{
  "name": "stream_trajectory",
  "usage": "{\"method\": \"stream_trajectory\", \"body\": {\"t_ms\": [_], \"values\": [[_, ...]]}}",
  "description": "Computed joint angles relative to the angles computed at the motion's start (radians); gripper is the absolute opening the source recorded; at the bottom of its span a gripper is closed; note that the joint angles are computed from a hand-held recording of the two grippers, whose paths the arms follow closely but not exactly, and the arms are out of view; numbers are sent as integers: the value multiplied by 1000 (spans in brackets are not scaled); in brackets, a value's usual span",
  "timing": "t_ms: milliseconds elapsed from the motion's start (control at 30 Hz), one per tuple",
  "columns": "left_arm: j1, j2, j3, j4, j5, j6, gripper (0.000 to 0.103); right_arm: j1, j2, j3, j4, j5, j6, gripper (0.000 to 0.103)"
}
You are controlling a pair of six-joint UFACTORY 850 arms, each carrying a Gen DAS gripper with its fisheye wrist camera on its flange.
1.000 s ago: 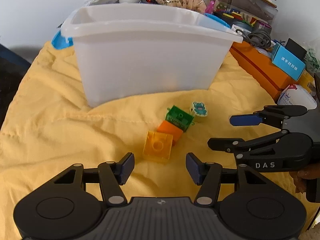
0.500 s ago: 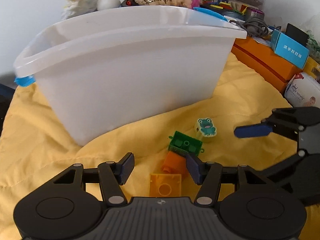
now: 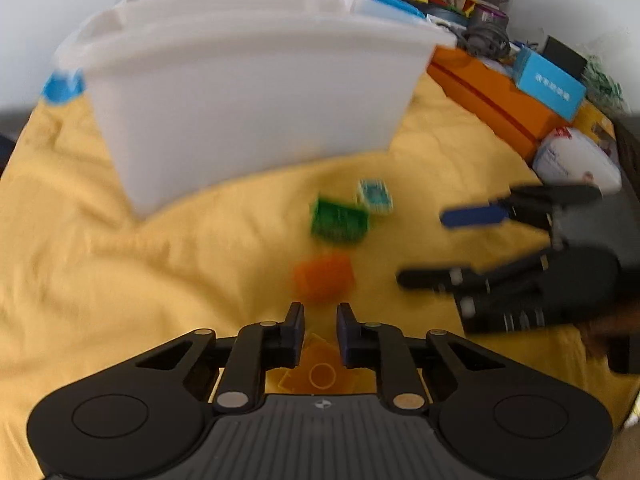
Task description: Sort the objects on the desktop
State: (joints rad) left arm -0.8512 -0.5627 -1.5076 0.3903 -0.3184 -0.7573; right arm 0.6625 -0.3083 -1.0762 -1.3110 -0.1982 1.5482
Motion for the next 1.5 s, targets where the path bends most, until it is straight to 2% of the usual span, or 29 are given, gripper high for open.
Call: {"method": "stream_trajectory", "body": {"t_ms": [167, 433, 767, 933, 1033, 1133, 1200, 1333, 1367, 1433, 1500], "values": [[-25, 40, 57, 45, 10, -85, 20, 3, 3, 7, -17, 9, 10, 75], [-52, 18, 26, 119, -21, -127, 21, 8, 4, 8, -16, 24, -7, 76], [-49, 21, 34, 179, -32, -219, 22, 12, 9, 19, -52, 38, 15, 80], [-39, 32, 47, 242, -15, -311, 33, 8, 15, 25, -75, 48, 36, 80], [-32, 29, 41, 281, -12, -353, 33, 9, 18, 28, -141, 44, 99, 80], [-19, 1, -4, 271, -8, -313, 34, 8, 20, 24, -289, 27, 227, 75], [-12, -29, -51, 215, -8, -236, 34, 10, 11, 7, -290, 5, 198, 73], [-10, -108, -157, 196, -64, -178, 34, -3, -16, -35, -266, -4, 148, 61], [-7, -122, -174, 183, -71, -171, 34, -3, -27, -48, -226, -16, 96, 56], [0, -129, -181, 147, -62, -130, 35, -9, -54, -78, -81, -29, -56, 55], [7, -120, -173, 88, -60, -56, 35, -24, -66, -91, -12, -2, -123, 53]]}}
